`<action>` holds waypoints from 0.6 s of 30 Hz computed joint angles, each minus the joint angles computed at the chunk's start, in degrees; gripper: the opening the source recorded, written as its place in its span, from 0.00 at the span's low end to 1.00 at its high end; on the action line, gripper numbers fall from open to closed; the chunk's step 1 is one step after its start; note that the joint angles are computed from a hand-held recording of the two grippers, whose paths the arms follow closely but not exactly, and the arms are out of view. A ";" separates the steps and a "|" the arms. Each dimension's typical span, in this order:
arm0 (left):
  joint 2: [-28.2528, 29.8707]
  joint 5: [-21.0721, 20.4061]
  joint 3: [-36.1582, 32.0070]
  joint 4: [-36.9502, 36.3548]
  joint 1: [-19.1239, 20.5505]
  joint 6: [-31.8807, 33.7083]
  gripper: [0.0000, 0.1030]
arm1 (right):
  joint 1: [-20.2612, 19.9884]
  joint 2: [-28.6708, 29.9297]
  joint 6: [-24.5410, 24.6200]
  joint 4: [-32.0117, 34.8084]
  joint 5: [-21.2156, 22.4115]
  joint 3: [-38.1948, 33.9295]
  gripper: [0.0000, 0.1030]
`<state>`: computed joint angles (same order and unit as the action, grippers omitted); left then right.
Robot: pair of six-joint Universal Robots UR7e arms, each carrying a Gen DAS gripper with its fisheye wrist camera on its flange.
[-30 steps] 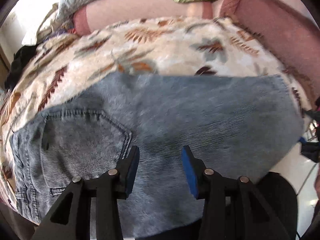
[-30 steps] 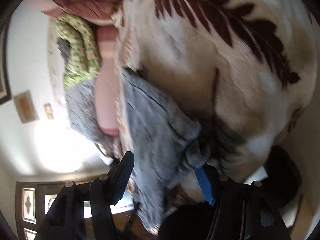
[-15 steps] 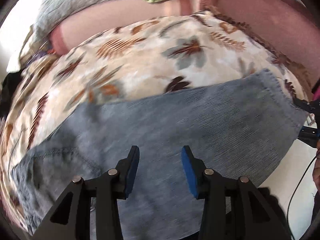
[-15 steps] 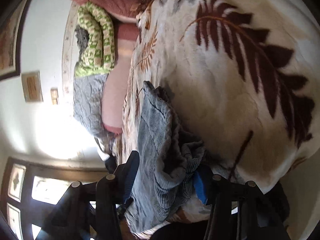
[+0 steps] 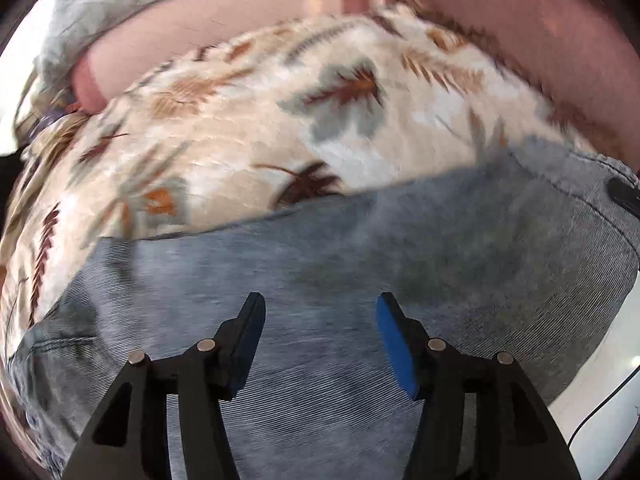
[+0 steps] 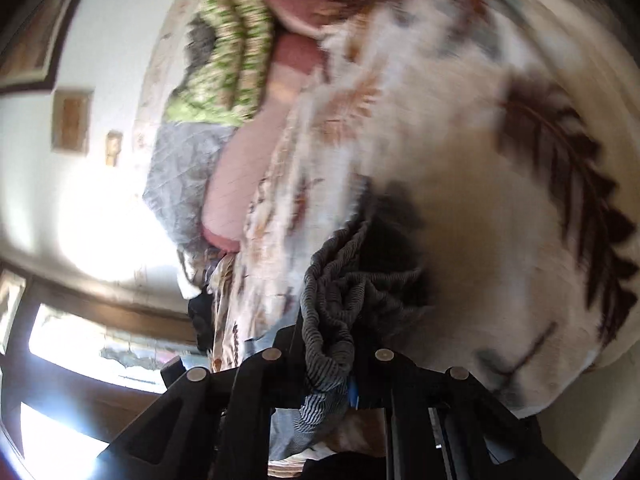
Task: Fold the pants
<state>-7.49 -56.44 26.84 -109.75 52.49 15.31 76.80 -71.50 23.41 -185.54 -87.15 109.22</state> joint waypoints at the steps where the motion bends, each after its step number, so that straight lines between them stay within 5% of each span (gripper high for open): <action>1: -0.66 0.01 0.18 -0.57 0.25 -0.51 0.57 | 1.15 0.16 -1.39 1.08 -1.09 -1.02 0.14; 12: -14.18 -0.64 14.79 -8.21 4.55 -8.89 0.57 | 14.73 13.40 -13.29 23.26 -14.80 -21.21 0.14; 18: -18.29 0.57 18.93 -10.62 6.31 -10.46 0.57 | 16.99 22.19 -13.85 34.64 -13.45 -29.57 0.18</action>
<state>-25.79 -55.87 45.77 -120.37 58.80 4.85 93.80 -49.31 9.57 -150.90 -100.59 79.66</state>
